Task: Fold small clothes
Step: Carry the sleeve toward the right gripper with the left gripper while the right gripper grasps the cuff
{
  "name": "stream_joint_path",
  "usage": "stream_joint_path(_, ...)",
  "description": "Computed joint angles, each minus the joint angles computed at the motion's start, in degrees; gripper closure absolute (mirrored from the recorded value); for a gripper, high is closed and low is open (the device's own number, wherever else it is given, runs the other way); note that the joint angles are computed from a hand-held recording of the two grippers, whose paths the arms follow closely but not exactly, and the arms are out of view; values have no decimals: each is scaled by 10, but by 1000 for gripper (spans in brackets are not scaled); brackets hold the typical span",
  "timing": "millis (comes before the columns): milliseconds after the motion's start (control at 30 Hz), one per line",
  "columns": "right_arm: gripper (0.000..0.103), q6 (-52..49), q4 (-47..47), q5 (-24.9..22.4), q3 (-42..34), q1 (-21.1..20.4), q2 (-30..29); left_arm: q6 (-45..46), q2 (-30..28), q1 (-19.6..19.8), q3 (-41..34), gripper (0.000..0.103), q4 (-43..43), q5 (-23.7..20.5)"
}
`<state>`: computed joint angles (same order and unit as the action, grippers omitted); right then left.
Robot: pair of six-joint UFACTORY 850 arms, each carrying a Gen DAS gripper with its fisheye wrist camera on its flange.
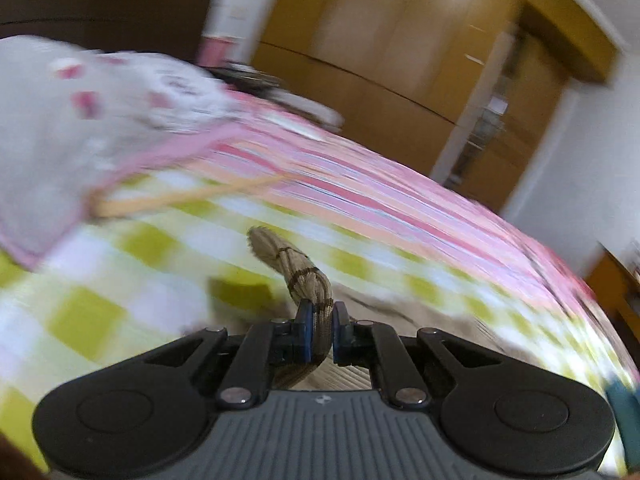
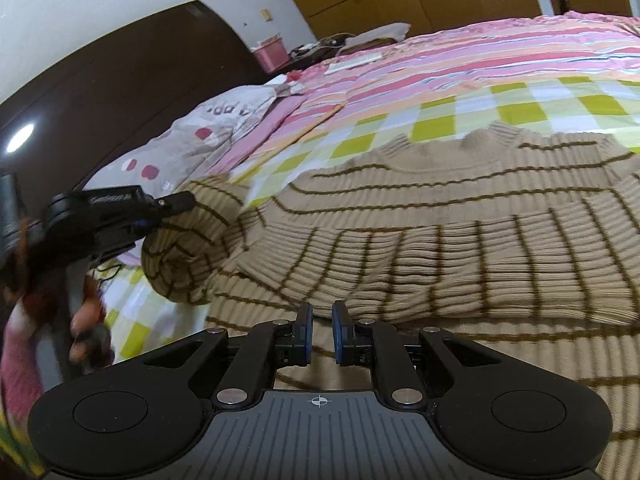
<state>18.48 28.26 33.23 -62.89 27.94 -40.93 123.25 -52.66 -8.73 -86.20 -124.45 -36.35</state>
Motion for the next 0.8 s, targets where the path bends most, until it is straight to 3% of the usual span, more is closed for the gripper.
stream_joint_path(100, 90, 6, 14, 5, 17, -3, 10, 49, 19, -22, 42, 87, 31, -20)
stream_joint_path(200, 90, 12, 26, 12, 32, -8, 19, 131, 36, -42, 83, 87, 14, -13)
stream_joint_path(300, 89, 39, 14, 16, 43, -15, 27, 104, 38, -46, 96, 87, 37, -6)
stream_joint_path(367, 80, 57, 6, 18, 45, -20, 29, 88, 41, -45, 106, 87, 32, -3)
stream_joint_path(467, 78, 87, -18, 16, 40, -30, 28, 92, 47, -43, 124, 85, 17, -9)
stream_joint_path(633, 69, 102, -48, -13, 5, -42, 16, 155, 52, -51, 147, 82, -18, -16)
stream_joint_path(800, 67, 35, -9, -71, -54, -42, -10, 146, 46, -45, 150, 80, 7, -32)
